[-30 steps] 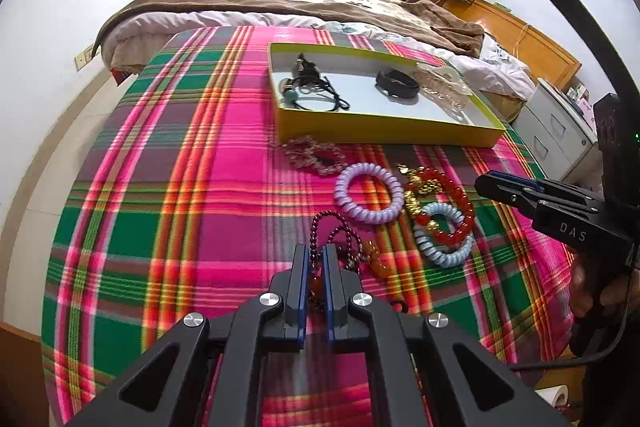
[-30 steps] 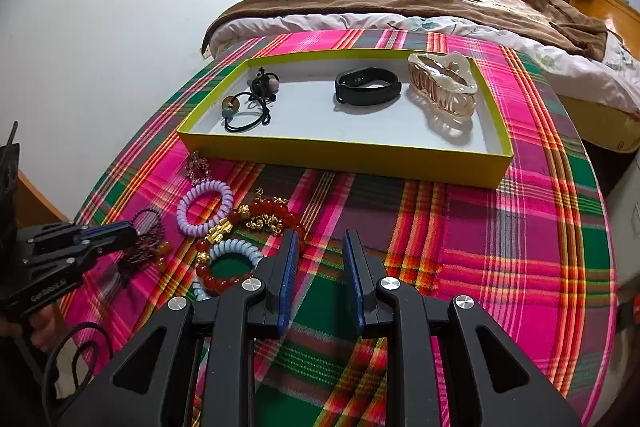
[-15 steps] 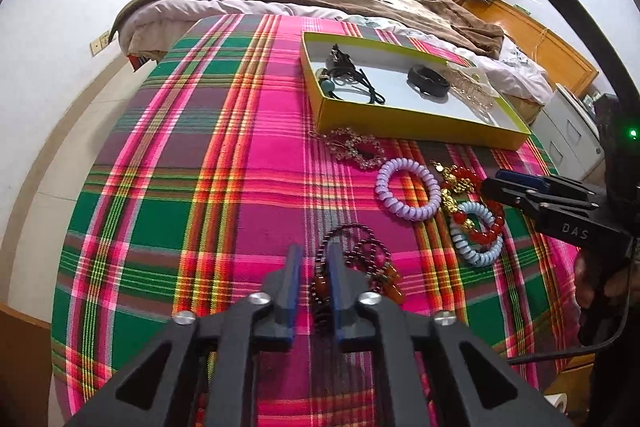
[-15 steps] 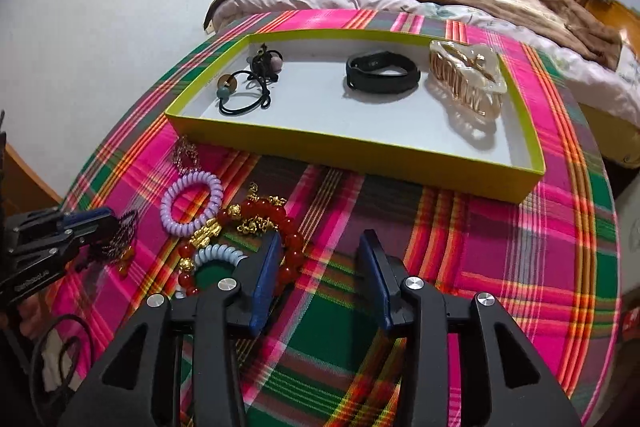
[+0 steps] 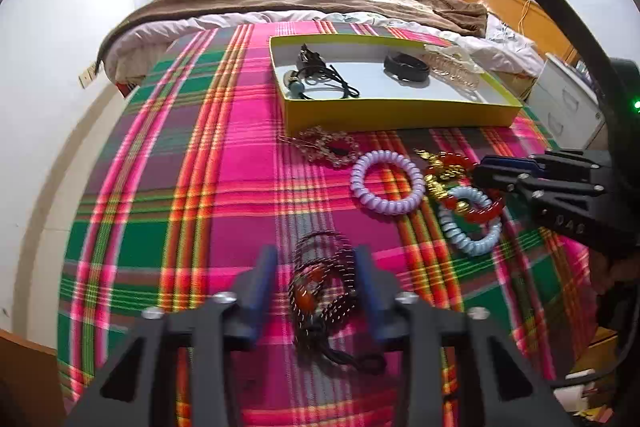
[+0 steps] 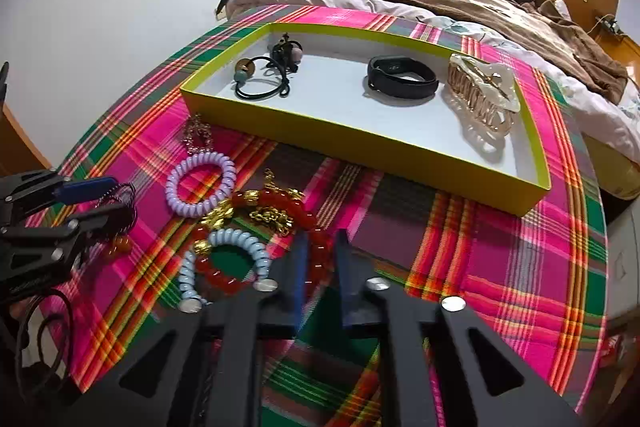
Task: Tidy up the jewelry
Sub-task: 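Grasp the red bead strand with the right tool while the left tool holds the dark beads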
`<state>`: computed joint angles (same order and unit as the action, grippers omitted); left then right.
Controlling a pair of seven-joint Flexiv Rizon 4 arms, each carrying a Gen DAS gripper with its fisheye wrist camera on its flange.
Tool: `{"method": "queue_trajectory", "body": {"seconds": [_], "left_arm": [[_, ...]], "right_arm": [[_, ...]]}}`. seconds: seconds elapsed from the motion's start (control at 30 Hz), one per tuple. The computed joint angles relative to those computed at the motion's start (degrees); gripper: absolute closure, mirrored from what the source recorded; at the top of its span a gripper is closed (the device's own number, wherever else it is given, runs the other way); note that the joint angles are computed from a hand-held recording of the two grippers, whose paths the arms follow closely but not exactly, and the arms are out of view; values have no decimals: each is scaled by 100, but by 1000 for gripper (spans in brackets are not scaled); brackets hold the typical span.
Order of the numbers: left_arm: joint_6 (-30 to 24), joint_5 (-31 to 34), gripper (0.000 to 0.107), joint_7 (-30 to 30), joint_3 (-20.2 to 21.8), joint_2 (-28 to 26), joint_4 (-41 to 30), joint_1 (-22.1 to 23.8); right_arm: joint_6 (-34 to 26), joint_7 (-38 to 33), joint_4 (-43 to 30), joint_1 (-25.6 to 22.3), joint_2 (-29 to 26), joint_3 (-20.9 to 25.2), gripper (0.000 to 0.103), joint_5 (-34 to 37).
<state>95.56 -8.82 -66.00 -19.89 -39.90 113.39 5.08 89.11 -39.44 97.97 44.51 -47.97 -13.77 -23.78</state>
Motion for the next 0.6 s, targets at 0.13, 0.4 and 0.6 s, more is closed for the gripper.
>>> {"method": "queue_trajectory", "body": {"seconds": [0.13, 0.4, 0.6], "left_arm": [[-29, 6, 88, 47, -89, -13, -3, 97], [139, 57, 100, 28, -639, -36, 129, 624], [268, 203, 100, -68, -1047, -38, 203, 1019]], "right_arm": [[279, 46, 87, 49, -3, -72, 93, 113], [1188, -16, 399, 612, 34, -730, 93, 952], [1713, -327, 441, 781, 51, -828, 93, 1650]]}}
